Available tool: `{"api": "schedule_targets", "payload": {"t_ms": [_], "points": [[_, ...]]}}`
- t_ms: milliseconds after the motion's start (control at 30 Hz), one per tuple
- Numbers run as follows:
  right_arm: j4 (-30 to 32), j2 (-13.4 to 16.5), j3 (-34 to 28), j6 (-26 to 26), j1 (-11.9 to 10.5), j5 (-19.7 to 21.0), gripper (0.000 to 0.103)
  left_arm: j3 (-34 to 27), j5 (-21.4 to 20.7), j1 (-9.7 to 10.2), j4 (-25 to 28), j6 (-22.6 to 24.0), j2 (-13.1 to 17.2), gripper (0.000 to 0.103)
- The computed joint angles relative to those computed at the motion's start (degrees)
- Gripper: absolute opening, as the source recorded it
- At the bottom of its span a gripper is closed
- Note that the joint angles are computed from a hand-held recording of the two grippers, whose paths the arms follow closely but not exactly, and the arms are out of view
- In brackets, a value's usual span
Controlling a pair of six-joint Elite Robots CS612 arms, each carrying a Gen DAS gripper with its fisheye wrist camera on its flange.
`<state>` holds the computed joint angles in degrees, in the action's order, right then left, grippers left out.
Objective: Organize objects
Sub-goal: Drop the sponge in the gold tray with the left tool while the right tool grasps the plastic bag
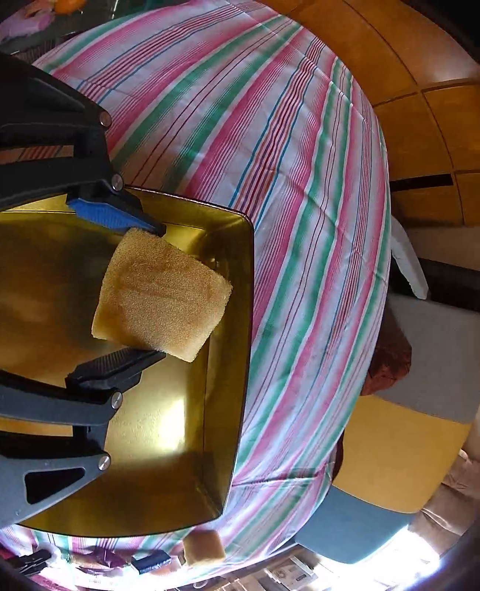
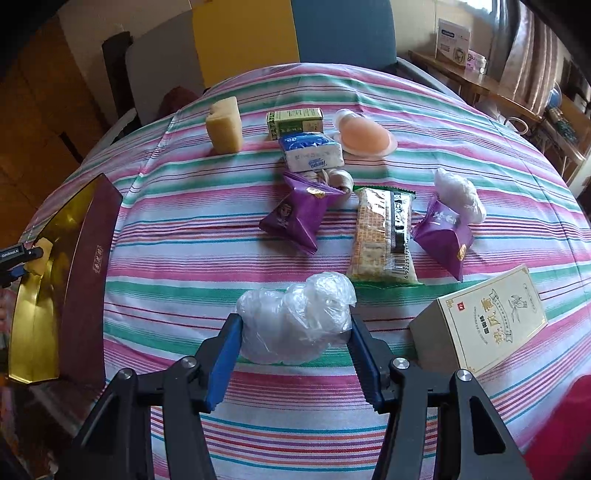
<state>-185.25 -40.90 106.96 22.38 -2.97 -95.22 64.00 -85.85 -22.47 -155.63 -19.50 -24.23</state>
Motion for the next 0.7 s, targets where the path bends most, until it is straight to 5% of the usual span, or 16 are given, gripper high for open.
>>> {"api": "schedule_targets", "payload": {"t_ms": [433, 700], "points": [[0.5, 0.3, -0.8, -0.9, 0.8, -1.8, 0.058, 4.9, -1.6, 0.49, -6.4, 4.5, -2.9, 0.068], [-1.7, -1.9, -0.5, -4.1, 2.6, -1.3, 0.058, 14.1, -4.0, 1.43, -20.0, 4.1, -7.4, 0.068]]}}
